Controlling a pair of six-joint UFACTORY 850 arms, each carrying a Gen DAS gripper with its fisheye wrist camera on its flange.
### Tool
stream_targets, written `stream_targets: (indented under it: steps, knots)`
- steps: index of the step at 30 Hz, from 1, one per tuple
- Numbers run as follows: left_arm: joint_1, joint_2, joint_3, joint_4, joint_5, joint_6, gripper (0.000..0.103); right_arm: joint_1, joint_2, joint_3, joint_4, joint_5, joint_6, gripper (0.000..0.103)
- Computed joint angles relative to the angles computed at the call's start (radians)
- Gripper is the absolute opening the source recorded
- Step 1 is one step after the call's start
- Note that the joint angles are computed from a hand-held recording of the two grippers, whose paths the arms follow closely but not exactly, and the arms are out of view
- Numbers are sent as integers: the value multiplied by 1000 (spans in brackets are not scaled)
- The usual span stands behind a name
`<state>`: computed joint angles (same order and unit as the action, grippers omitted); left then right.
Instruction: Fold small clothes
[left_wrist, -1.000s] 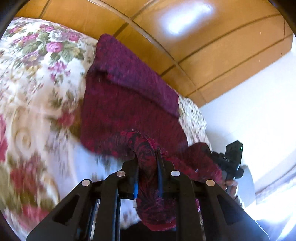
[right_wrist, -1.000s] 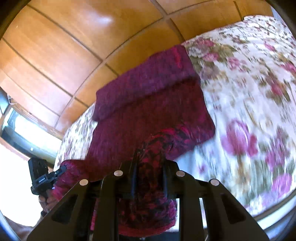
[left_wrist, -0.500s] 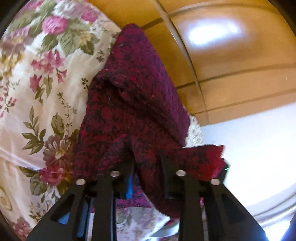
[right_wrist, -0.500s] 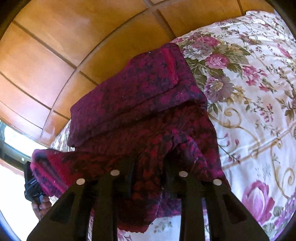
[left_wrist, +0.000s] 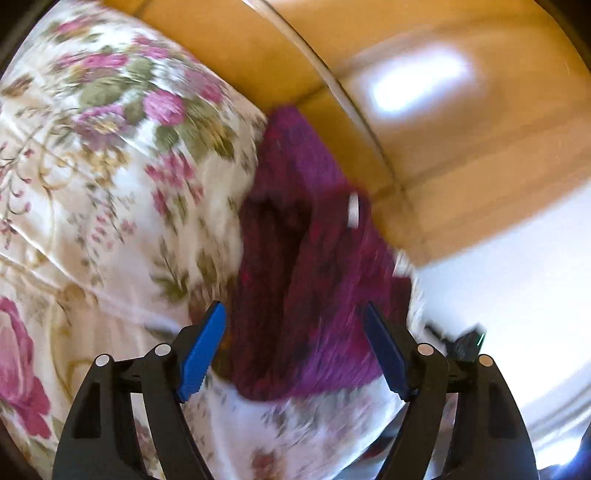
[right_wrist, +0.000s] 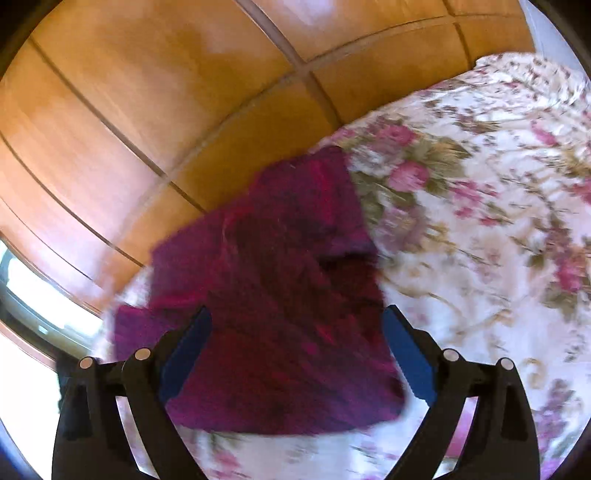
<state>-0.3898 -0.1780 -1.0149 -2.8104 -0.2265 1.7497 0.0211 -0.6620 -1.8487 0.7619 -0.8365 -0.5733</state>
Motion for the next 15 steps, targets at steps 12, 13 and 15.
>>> stream_targets:
  steps: [12,13,15]
  knots:
    - [-38,-61,-42,38,109,36,18,12,44,128,-94,48,-33,32]
    - [-44,-49,-35,3,120,81,16,17,51,133,-95,51,-26,29]
    - [-56,-33,-27,-82,132,171,13,12,62,146,-76,50,-36,27]
